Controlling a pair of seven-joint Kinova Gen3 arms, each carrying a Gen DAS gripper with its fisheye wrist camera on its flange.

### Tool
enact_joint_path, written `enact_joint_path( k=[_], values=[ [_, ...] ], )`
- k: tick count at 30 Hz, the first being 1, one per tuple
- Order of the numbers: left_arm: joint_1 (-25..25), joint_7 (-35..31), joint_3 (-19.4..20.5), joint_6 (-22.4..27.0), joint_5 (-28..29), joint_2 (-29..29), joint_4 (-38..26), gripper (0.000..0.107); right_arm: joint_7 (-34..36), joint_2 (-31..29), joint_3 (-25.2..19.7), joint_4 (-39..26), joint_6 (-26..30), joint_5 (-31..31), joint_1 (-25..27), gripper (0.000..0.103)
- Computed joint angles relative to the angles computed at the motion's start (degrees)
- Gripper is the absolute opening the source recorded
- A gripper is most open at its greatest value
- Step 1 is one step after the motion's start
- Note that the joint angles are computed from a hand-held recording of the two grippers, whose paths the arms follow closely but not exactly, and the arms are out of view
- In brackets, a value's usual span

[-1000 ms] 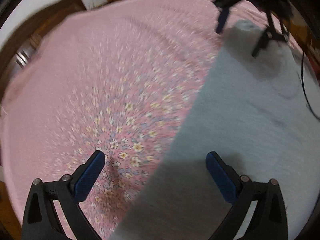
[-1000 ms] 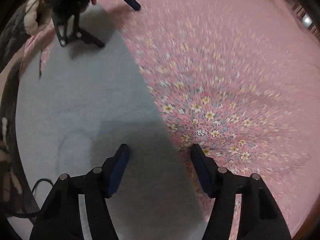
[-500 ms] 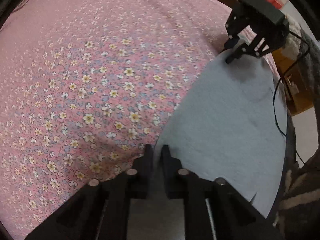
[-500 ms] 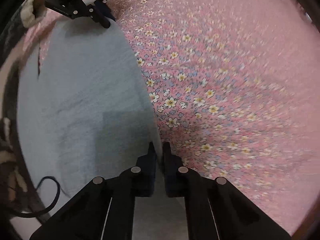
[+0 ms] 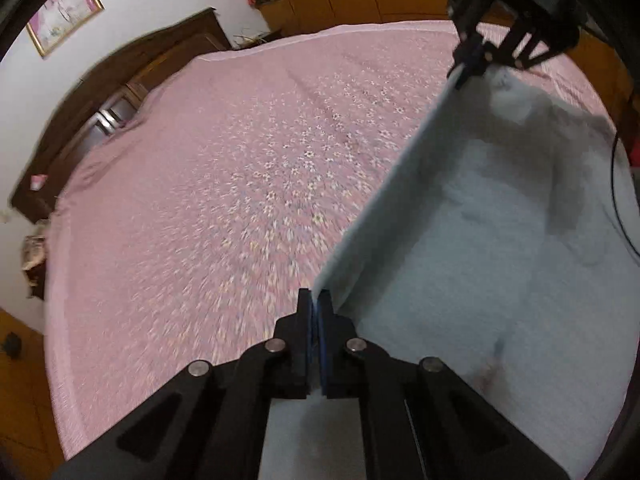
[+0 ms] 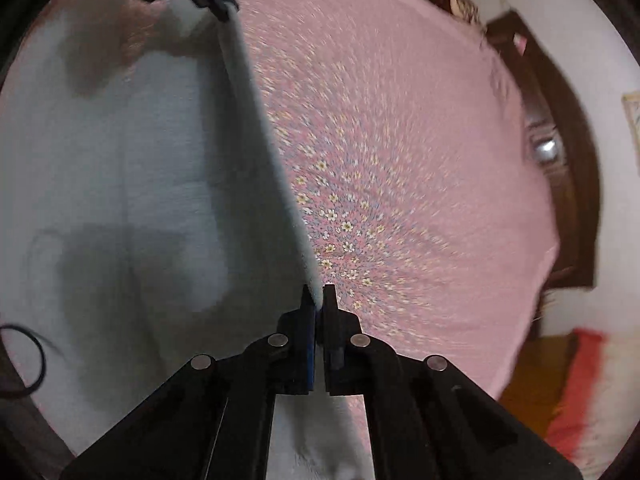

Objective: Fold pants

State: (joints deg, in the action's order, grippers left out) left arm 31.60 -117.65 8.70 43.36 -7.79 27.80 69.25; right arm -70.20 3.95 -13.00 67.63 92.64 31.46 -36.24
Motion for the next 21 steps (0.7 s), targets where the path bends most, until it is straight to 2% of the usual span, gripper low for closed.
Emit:
enact_joint_path(
  k=[1, 6, 10, 14, 19, 21],
  values=[
    [1.6, 1.1, -1.8, -1.3, -0.8, -1.9, 2.7, 0.002, -2.2, -1.4, -1.5, 2.3, 0.3, 2.3, -2.0, 0.004],
    [6.7, 12.4, -4.4, -7.9, -10.2, -10.2, 14.7, 0.002, -10.5, -4.6, -7.9, 8.4, 2.7, 10.8, -7.8, 0.003],
    [14.1, 21.7, -7.1, -6.1, -17.0, -14.2, 18.0, 0.002, -16.9, -6.7, -13.8, 11.2, 8.4, 16.2, -12.8, 0.003],
    [14.9, 30.4, -2.0, -3.4, -24.5, -18.9, 22.4, 0.002, -23.9, -7.2, -18.3, 13.2, 13.3, 18.8, -16.8, 0.003],
    [14.8, 36.3, 2.2, -1.9, -27.4, -24.2, 28.5, 0.002, -31.2, -6.8, -21.6, 15.6, 17.9, 20.8, -22.4, 0.003],
    [14.8, 39.0, 4.3, -1.2, -29.3, -25.5, 30.7, 0.002, -33.8, -7.0, -21.9, 17.9, 17.7, 20.6, -24.0, 0.003]
  ],
)
